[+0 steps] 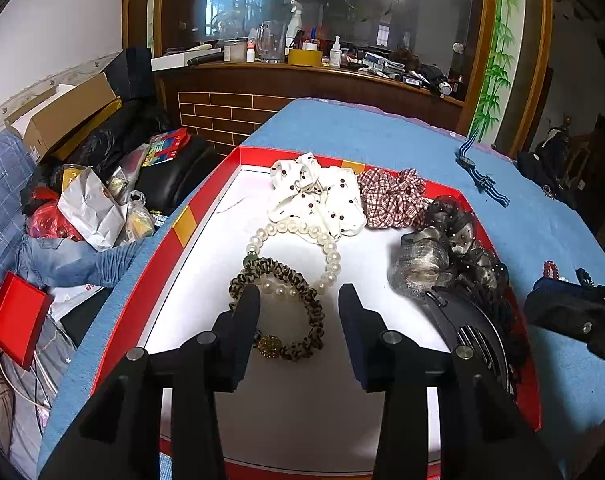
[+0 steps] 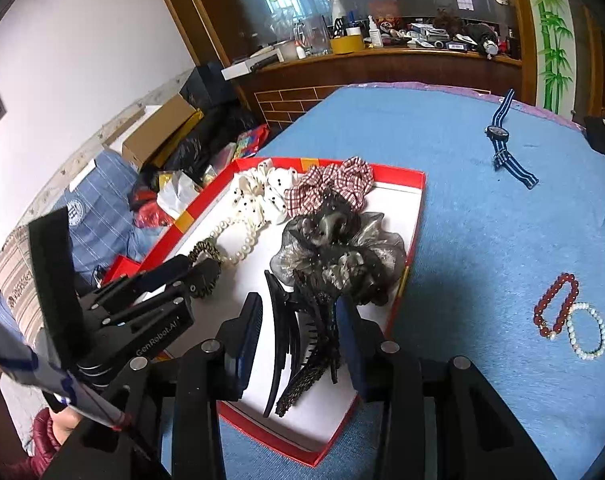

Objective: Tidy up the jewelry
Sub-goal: 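Lower and open both grippers to drop the bracelet and claw clip into the box, then grasp the red polka-dot scrunchie with the right gripper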

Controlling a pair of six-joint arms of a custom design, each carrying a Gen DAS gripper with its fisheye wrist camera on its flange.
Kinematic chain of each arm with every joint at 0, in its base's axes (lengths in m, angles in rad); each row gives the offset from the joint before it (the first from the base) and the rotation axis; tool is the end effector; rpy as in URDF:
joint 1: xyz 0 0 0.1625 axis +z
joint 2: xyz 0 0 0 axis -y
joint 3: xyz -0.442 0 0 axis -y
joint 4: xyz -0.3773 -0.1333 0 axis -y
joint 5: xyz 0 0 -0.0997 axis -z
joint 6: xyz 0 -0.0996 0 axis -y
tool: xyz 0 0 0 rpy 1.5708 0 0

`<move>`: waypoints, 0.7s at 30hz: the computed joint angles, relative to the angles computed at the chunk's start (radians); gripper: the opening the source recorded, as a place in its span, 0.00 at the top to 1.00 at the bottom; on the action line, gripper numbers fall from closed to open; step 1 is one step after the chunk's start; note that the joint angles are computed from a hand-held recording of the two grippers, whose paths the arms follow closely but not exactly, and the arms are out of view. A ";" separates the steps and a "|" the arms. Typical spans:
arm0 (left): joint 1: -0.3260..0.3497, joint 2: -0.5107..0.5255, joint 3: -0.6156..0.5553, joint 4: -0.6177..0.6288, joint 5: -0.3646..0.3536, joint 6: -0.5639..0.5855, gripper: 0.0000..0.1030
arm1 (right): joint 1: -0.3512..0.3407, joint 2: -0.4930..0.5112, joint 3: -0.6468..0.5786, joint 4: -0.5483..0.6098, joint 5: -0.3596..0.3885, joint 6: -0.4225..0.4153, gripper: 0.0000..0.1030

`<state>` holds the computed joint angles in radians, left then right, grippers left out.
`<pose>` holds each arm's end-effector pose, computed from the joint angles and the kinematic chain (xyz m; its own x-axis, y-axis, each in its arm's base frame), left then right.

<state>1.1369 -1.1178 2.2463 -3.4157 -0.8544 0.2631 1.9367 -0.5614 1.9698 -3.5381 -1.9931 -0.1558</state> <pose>-0.0213 -0.5186 0.2277 -0.7533 0.1063 -0.6490 0.5313 0.6800 -0.5053 0.2895 -0.4972 0.0013 -0.8712 -0.2448 0.4256 -0.4439 0.7630 -0.4699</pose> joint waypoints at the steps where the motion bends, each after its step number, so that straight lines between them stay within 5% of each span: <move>1: -0.002 0.000 0.003 -0.014 0.001 0.004 0.61 | 0.000 -0.002 0.003 -0.007 0.003 0.002 0.59; 21: -0.026 0.005 0.037 -0.156 -0.007 0.063 0.56 | -0.002 -0.063 0.116 -0.126 0.005 0.052 0.58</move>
